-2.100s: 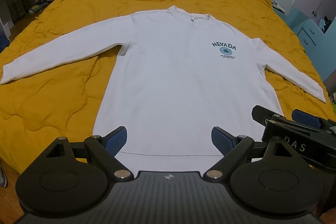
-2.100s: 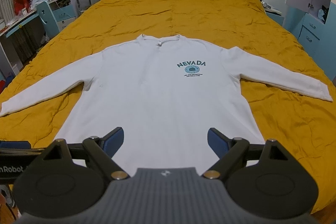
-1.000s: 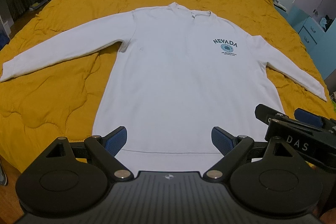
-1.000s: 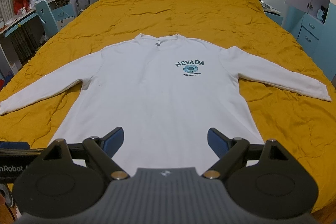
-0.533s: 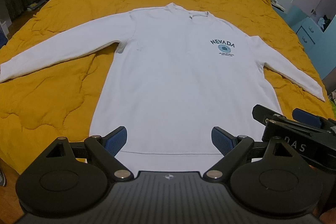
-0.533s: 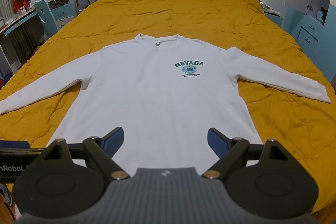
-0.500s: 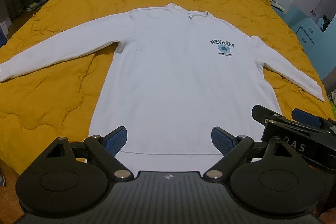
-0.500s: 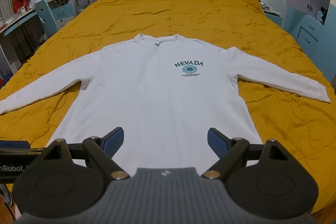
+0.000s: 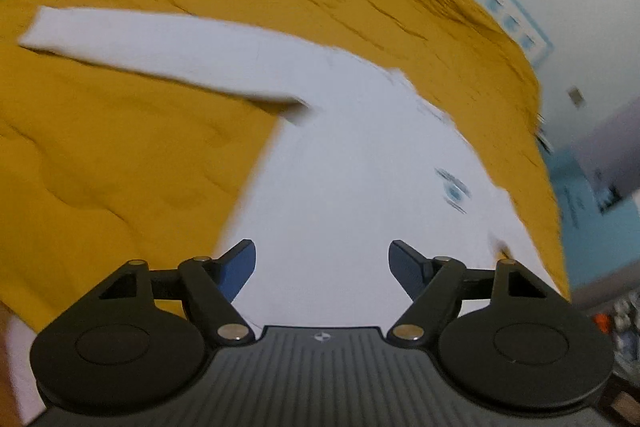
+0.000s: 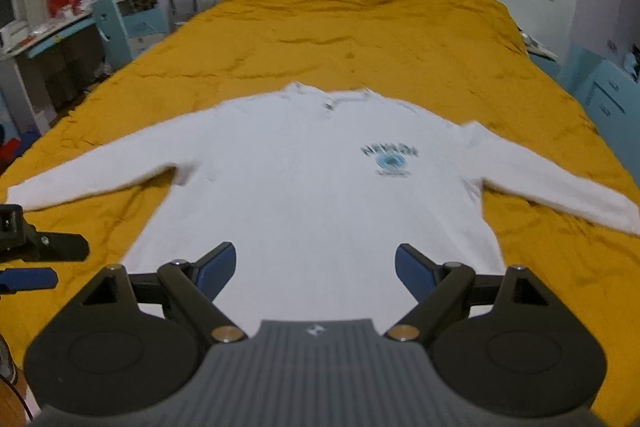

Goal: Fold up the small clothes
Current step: 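Grasp the sleeve cuff with the left gripper and lift it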

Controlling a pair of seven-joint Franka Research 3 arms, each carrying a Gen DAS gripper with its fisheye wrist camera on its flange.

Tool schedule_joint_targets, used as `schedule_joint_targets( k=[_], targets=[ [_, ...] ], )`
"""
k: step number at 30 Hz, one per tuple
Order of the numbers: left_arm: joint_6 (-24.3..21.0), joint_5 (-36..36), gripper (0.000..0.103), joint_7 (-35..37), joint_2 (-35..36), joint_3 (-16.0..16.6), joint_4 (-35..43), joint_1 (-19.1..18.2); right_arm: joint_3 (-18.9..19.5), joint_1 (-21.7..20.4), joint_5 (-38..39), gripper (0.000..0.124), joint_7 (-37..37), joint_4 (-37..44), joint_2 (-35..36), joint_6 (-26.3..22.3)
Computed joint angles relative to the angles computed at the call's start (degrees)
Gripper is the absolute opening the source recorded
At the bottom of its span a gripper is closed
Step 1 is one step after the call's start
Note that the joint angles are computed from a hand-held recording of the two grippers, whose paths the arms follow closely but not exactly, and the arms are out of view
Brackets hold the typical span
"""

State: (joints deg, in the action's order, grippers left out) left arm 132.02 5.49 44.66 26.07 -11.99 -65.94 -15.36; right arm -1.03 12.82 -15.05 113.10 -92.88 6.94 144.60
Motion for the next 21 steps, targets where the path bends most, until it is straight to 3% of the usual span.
schedule_joint_targets(
  k=[3,7,8,10,11,14,18,21],
  targets=[
    [5.8,4.1,0.089,-5.0,-2.8,3.3,-6.1,0.6,0.7,0.1,2.6,0.083,-3.6,2.2,3.0,3.8],
    [18.8,2.2,0.09,-11.2,-5.4,3.8,-15.7,5.4,2.7,-0.7,11.0,0.083,-13.8,5.0,8.5,13.1],
    [24.7,2.2,0.089,-14.0,-6.4,4.6,-19.6,6.3,3.2,-0.8,13.4,0.083,-16.0,5.9,10.1,15.1],
    [31.4,9.2,0.09,-23.4,-6.8,9.7,-23.1,4.1,3.3,0.0,16.1,0.083,-18.2,8.9,13.8,17.5],
    [32.4,14.6,0.09,-29.7,-6.4,13.5,-23.6,2.1,2.9,0.6,16.8,0.083,-18.9,11.2,16.0,17.5],
    [33.5,21.3,0.089,-42.1,-4.5,18.4,-23.6,0.9,2.4,2.0,19.1,0.083,-20.5,18.9,22.2,13.7],
    [35.5,25.5,0.085,-52.0,-1.3,20.4,-22.7,1.9,2.8,2.6,22.4,0.083,-22.4,26.4,28.4,11.7],
    [34.6,27.8,0.077,-58.3,1.3,21.3,-20.1,2.1,4.8,2.0,25.0,0.083,-25.6,33.9,33.1,6.6]
  ],
)
